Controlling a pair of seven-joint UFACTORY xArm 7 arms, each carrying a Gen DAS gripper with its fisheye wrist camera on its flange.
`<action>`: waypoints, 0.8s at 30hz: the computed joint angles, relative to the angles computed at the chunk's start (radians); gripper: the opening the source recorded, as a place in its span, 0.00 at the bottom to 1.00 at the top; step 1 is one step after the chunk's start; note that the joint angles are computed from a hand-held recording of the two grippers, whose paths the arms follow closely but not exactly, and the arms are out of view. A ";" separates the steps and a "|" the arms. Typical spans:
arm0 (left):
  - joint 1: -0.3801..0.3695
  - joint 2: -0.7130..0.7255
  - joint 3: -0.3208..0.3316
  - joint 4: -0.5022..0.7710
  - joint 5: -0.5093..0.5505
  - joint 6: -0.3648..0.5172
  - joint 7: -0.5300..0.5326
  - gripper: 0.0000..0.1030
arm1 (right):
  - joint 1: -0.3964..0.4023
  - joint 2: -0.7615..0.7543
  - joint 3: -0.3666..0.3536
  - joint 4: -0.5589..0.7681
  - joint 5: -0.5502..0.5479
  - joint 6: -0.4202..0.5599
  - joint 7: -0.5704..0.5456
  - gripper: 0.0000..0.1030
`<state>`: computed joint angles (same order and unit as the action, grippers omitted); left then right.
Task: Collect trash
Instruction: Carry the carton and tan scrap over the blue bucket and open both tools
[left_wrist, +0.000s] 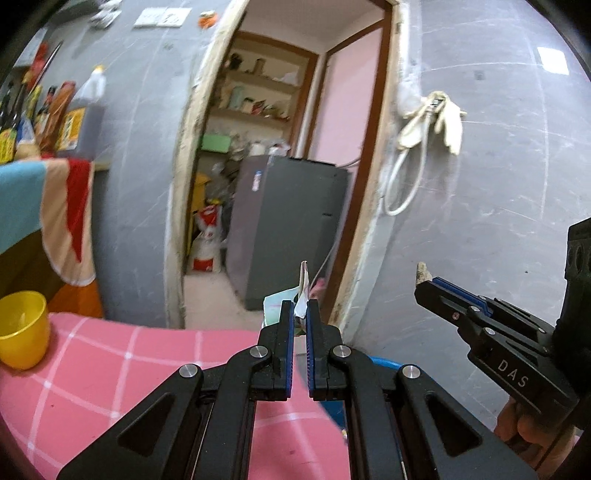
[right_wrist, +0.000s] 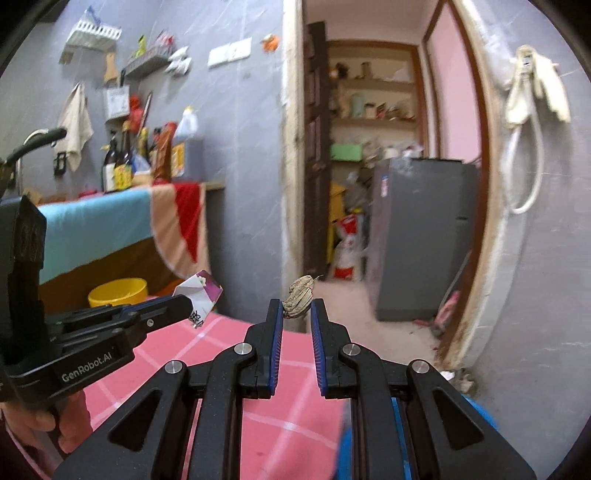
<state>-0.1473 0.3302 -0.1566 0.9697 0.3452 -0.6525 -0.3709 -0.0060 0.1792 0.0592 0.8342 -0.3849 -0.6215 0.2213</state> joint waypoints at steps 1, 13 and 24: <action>-0.011 0.003 0.002 0.000 -0.009 -0.008 0.016 0.04 | 0.001 -0.013 -0.008 -0.017 0.021 -0.011 -0.016 0.13; -0.135 0.069 -0.034 0.089 -0.069 0.030 0.141 0.04 | -0.069 -0.101 -0.080 -0.166 0.079 -0.104 -0.025 0.13; -0.162 0.186 -0.096 0.248 -0.064 0.247 0.147 0.04 | -0.172 -0.076 -0.118 -0.186 -0.055 -0.068 0.105 0.13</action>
